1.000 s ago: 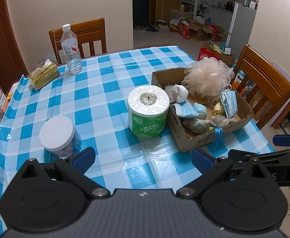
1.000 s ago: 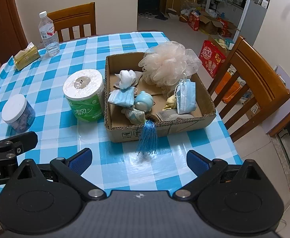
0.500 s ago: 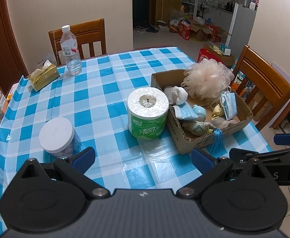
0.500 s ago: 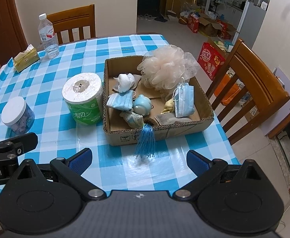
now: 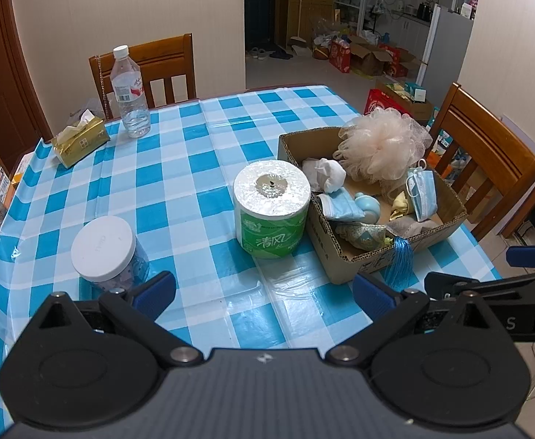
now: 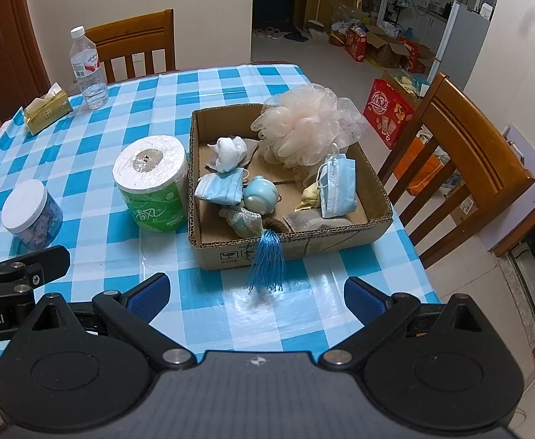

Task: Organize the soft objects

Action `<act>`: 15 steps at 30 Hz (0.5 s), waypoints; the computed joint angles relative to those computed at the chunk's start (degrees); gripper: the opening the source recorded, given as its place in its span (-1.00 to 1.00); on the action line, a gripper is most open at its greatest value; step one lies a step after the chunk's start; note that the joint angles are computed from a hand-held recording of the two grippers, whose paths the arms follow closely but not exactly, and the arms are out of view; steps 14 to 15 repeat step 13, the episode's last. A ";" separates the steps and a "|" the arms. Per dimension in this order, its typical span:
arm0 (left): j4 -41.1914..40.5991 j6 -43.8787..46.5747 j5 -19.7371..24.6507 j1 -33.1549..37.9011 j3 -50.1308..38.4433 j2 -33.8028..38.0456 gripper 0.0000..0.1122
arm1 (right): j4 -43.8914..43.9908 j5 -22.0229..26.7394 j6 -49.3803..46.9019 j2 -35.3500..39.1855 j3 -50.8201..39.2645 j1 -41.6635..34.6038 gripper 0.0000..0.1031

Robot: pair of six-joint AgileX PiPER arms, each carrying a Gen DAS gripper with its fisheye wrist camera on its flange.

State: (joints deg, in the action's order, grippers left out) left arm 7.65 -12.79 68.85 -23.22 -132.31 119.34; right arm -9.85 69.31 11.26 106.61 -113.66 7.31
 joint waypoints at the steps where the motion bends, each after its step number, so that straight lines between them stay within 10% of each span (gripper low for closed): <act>1: -0.01 -0.02 0.03 -0.01 -0.03 0.01 0.82 | -0.03 0.05 0.03 0.03 -0.08 0.01 0.99; 15: -0.05 -0.04 0.27 -0.04 -0.44 0.19 0.82 | 0.18 -0.49 -0.33 -0.53 0.79 -0.55 0.99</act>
